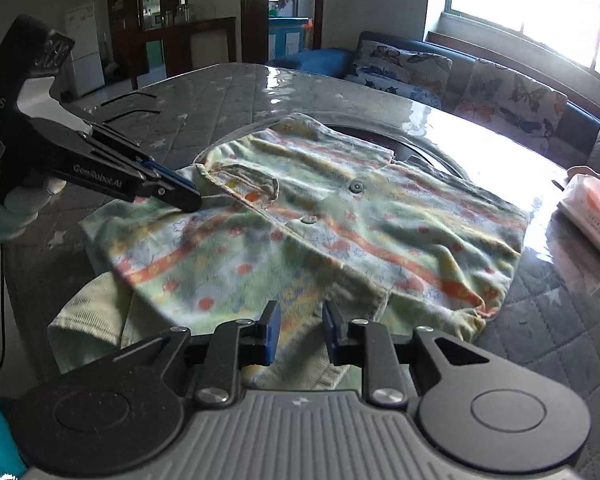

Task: Fold clothes
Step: 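Open both grippers and move them to the corduroy shirt hem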

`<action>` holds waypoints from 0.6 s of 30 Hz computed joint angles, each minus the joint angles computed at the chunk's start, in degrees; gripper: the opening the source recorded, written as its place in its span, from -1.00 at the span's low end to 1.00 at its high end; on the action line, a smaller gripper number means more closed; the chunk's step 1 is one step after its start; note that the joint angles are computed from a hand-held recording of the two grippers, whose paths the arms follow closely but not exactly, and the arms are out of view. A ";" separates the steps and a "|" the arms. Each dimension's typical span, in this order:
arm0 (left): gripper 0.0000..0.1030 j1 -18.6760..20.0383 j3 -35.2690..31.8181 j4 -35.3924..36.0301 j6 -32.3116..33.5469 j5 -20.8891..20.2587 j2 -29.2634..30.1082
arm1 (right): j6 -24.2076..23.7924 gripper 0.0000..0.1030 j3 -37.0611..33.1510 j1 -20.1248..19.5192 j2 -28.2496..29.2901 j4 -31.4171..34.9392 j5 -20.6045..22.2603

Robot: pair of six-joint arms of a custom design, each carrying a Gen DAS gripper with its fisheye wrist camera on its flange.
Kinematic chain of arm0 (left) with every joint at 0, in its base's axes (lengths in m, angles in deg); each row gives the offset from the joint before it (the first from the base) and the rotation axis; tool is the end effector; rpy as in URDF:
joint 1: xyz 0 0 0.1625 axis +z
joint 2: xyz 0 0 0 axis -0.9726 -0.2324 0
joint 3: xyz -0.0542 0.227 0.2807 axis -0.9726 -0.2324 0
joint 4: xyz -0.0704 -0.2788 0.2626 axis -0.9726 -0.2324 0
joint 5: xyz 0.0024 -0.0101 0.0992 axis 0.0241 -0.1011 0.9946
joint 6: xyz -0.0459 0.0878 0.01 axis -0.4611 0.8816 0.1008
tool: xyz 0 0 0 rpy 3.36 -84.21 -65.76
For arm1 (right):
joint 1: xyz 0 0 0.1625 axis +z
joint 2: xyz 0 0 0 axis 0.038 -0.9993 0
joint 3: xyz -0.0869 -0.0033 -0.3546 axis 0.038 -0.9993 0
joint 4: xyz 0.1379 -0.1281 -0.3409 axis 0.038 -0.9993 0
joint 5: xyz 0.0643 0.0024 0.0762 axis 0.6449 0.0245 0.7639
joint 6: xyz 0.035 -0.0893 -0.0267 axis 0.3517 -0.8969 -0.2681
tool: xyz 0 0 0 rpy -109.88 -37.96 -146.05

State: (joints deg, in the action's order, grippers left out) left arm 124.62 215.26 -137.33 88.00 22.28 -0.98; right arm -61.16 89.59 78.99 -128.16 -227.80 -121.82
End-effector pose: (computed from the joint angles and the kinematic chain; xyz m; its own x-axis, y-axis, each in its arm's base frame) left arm -0.1320 -0.4347 0.0433 -0.7376 0.3835 -0.5557 0.6206 0.7092 -0.3345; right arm 0.0467 -0.4856 0.0806 -0.5454 -0.6071 0.5779 -0.8099 0.5593 -0.1768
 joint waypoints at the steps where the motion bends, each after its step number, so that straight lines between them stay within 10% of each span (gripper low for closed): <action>1: -0.65 -0.39 0.62 -0.55 -0.07 -0.10 -0.38 | -0.23 -0.54 0.68 -0.08 -0.50 -0.49 0.52; 18: -0.18 -8.46 8.21 7.29 -11.05 -0.04 -8.81 | -4.96 -0.28 6.44 -1.00 -5.12 -2.17 2.13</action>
State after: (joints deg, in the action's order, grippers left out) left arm 116.16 223.48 -130.04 76.94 22.24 -9.79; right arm -66.11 96.03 77.98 -133.28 -229.97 -119.69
